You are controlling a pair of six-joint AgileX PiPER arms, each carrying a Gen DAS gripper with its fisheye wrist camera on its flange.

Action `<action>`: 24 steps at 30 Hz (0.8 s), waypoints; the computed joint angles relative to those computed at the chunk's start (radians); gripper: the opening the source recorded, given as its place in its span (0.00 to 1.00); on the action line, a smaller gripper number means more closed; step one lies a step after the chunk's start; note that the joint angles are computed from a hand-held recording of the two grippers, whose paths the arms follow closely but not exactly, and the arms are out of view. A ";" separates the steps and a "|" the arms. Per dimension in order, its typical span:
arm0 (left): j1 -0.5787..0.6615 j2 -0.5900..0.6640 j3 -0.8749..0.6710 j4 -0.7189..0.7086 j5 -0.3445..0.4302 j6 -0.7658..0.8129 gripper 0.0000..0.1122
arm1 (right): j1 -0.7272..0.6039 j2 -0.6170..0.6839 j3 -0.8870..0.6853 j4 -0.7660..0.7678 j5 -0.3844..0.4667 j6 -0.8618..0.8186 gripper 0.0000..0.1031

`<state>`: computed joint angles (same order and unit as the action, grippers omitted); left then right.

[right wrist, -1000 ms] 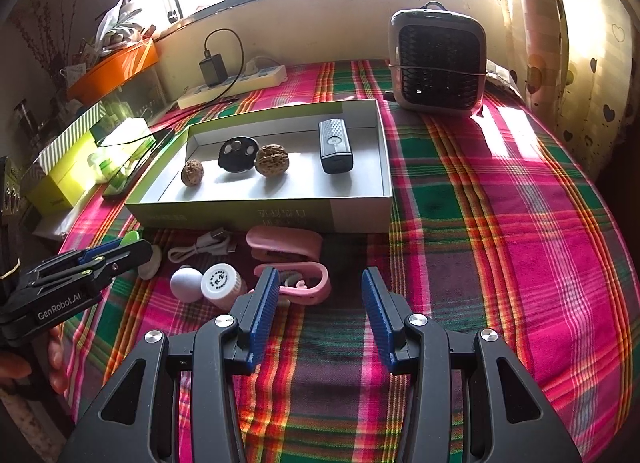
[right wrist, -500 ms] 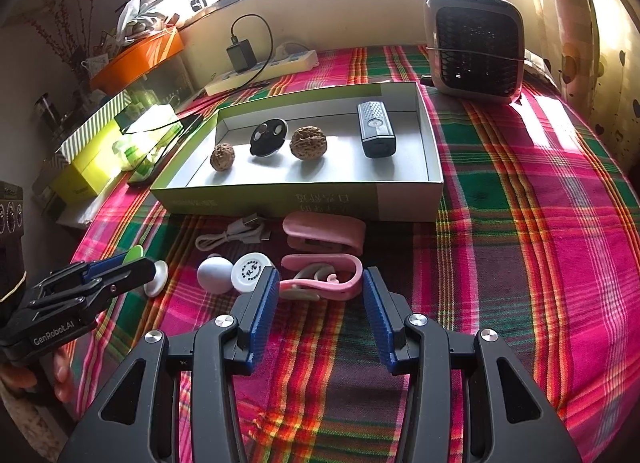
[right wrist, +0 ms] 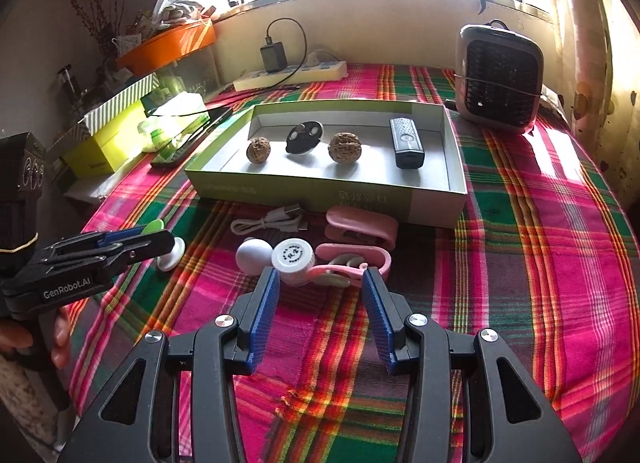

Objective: Organize objects
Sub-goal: 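Lift the green mushroom lamp with the left tool toward the box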

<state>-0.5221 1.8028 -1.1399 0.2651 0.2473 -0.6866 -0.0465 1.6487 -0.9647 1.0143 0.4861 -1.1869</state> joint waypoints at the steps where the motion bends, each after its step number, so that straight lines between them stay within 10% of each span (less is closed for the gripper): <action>1: 0.001 0.000 0.002 -0.007 -0.002 0.008 0.28 | 0.018 -0.001 0.000 -0.001 -0.016 -0.009 0.43; 24: 0.025 -0.001 0.027 -0.128 -0.023 0.117 0.28 | 0.124 0.084 -0.090 -0.023 -0.035 -0.031 0.43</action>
<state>-0.4975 1.8015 -1.1132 0.1376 0.2247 -0.5696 0.0773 1.7327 -1.0543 0.9914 0.4516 -1.2183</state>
